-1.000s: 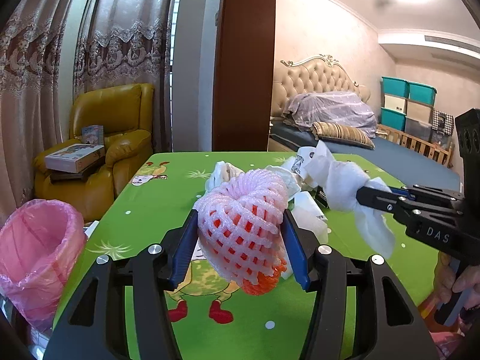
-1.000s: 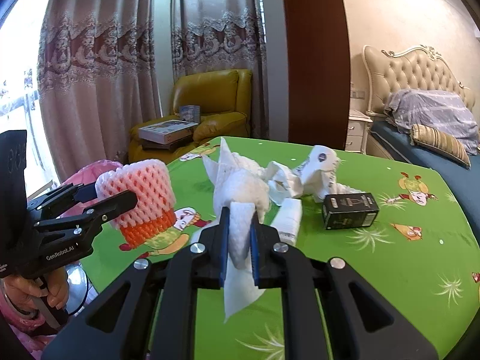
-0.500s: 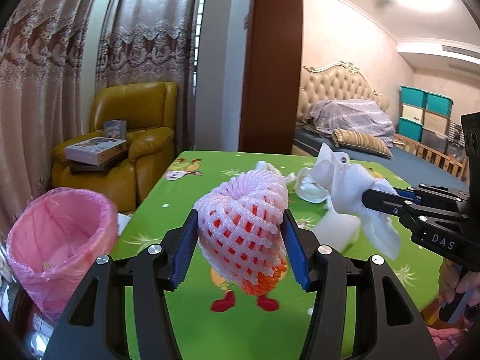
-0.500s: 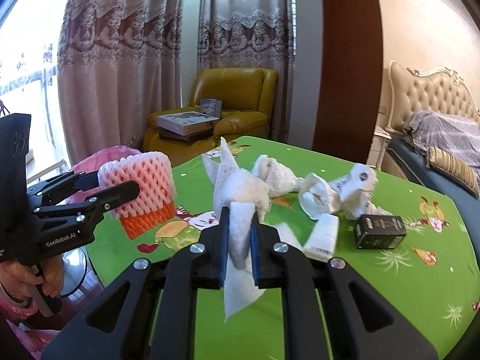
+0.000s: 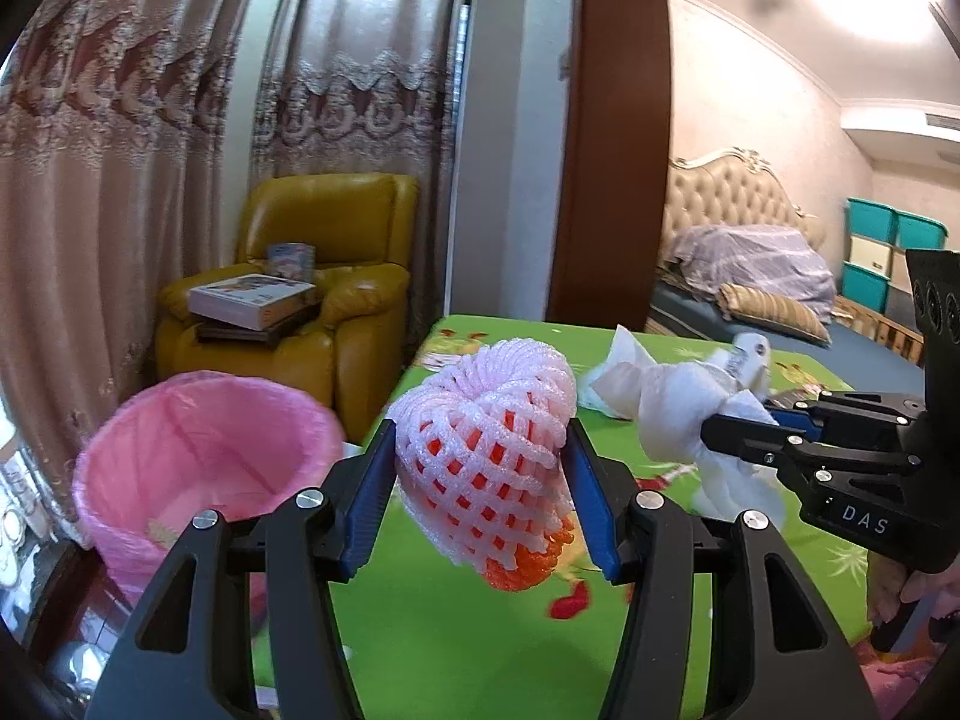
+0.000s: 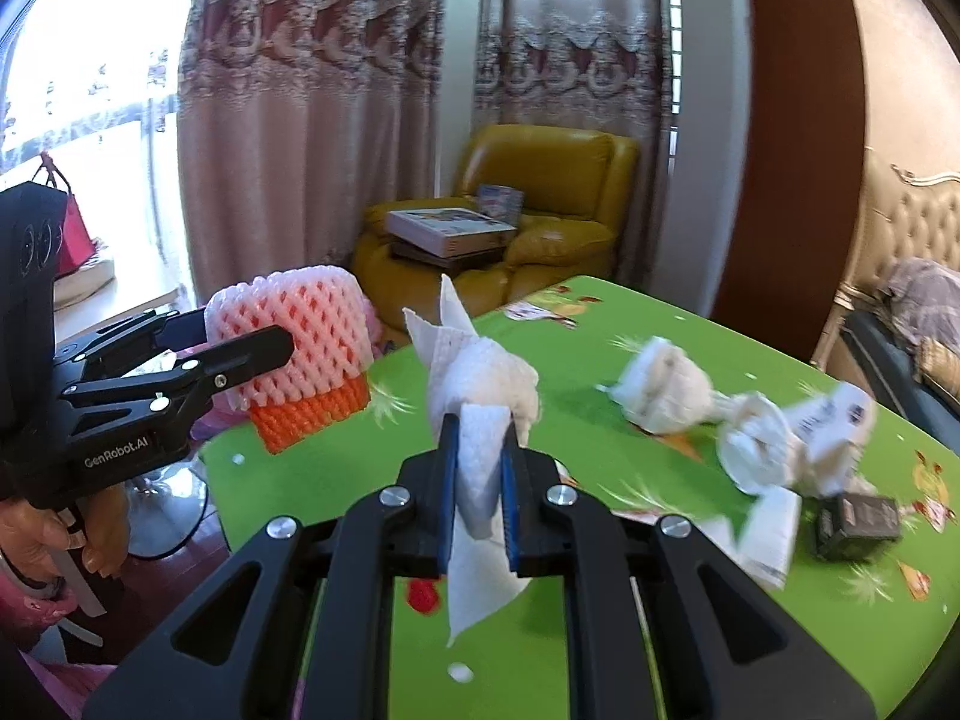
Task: Collect trash
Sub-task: 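Carry the pink net and tissue with both tools over the pink bin, then open both tools to drop the net and tissue into the bin, then move both open tools back over the remaining trash on the table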
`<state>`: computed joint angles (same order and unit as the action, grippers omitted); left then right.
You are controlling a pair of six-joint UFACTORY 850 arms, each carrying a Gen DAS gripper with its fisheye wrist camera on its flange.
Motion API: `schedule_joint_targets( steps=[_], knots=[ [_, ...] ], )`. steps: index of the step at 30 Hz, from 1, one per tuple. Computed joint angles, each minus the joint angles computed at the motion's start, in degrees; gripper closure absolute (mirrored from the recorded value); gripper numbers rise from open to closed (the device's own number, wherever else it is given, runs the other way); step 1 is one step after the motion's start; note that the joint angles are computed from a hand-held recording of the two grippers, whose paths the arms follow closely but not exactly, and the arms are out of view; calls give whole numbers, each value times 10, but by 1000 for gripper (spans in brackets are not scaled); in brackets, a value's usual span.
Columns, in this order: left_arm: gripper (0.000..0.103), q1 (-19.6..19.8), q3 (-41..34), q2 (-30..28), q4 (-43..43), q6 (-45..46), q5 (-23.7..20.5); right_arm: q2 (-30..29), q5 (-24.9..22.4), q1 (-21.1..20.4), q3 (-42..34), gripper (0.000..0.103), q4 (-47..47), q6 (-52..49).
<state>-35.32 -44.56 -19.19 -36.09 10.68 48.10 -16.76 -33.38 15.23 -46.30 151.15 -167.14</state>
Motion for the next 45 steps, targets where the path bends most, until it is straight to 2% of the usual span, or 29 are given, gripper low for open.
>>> schedule_joint_targets(
  steps=[7, 10, 18, 24, 29, 30, 31, 32, 33, 38, 40, 43, 45],
  knots=[
    [52, 37, 33, 31, -28, 9, 13, -36, 1, 41, -51, 91, -39, 15],
    [52, 64, 43, 43, -36, 17, 11, -60, 13, 54, -89, 91, -85, 63],
    [52, 151, 42, 47, -27, 2, -30, -125, 44, 88, -197, 90, -181, 178],
    [51, 184, 27, 32, -22, -14, -43, -171, 61, 112, -269, 87, -223, 233],
    [50, 219, 11, 22, 8, -47, -61, -210, 82, 129, -323, 84, -223, 233],
    [47, 222, 9, 20, 11, -50, -64, -218, 80, 129, -334, 70, -240, 249],
    [39, 227, 3, 17, 6, -47, -71, -223, 75, 127, -340, 47, -250, 259],
    [31, 229, -1, 16, -10, -38, -72, -224, 72, 126, -341, 38, -238, 251],
    [28, 231, -3, 14, -22, -33, -71, -224, 68, 125, -340, 33, -228, 247],
    [22, 225, 7, 24, -48, -27, -68, -193, 40, 102, -297, 33, -215, 241],
    [17, 211, 17, 32, -67, -11, -52, -168, 24, 91, -263, 33, -194, 213],
    [17, 182, 25, 38, -105, 26, -37, -130, 9, 70, -207, 33, -155, 163],
    [13, 162, 28, 43, -105, 26, -33, -108, -2, 52, -173, 33, -147, 157]
  ],
)
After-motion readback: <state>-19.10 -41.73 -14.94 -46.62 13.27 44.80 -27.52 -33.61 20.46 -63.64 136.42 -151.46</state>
